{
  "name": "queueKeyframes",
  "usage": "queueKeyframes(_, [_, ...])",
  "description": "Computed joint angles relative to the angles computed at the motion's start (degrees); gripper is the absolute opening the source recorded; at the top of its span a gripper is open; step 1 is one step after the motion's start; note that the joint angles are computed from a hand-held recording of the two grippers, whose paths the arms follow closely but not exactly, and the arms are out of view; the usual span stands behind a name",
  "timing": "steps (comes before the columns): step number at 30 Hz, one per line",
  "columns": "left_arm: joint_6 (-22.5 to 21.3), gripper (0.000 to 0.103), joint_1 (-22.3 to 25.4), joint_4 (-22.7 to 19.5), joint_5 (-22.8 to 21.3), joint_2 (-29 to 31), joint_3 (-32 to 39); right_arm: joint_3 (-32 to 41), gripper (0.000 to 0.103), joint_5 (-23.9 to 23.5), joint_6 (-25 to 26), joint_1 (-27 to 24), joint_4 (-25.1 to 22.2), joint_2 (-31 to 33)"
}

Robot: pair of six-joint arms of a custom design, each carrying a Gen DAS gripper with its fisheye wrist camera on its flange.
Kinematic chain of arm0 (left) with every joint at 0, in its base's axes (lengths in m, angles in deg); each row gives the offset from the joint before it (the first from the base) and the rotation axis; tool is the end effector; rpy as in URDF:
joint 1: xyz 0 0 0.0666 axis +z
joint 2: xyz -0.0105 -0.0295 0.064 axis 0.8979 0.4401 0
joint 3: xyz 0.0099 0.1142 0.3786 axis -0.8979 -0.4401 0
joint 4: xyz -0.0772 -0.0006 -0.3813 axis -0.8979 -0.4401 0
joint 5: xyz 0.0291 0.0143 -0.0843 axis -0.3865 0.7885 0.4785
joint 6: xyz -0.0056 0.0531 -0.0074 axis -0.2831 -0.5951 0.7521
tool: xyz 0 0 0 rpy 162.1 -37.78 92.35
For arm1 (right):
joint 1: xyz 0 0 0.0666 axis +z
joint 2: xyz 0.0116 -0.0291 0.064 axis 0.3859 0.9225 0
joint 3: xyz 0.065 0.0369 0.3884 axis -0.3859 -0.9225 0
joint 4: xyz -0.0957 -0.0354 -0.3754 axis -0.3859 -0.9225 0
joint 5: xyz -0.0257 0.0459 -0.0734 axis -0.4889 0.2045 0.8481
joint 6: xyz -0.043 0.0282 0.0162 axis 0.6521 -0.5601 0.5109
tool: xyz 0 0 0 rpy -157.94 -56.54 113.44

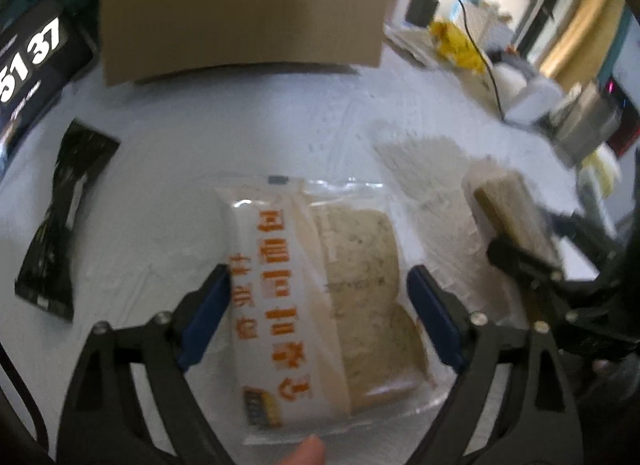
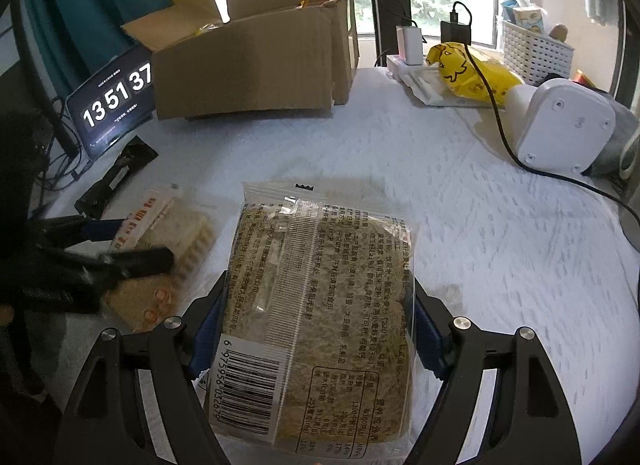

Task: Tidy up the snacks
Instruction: 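Grasp the white-labelled bread pack with the left tool while the right tool grasps the brown bread pack, then lift both bread packs and carry them over the cardboard box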

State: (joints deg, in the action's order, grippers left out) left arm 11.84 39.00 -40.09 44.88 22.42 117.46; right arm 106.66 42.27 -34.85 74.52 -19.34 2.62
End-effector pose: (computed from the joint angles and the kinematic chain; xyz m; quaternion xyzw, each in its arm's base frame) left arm 0.4555 -0.2212 0.4208 0.3158 0.9140 -0.1454 0.2094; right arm 0.3313 0.3946 0.4406 0.1062 0.9418 0.0541 0.3142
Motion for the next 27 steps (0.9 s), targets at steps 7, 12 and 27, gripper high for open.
queueKeyframes(7, [-3.73, 0.097, -2.27, 4.48, -5.78, -1.30, -3.56, -1.30, 0.081, -0.74, -0.40, -0.54, 0.67, -0.67])
queueKeyframes(12, [-6.12, 0.083, -1.07, 4.48, -3.78, -2.46, -4.38, -1.04, 0.081, -0.63, -0.49, -0.43, 0.47, -0.94])
queueKeyframes(27, [-6.44, 0.075, 4.34, 7.80, 5.68, -6.42, -2.78, 9.58, 0.081, 1.12, 6.10, -1.65, -1.75, 3.38])
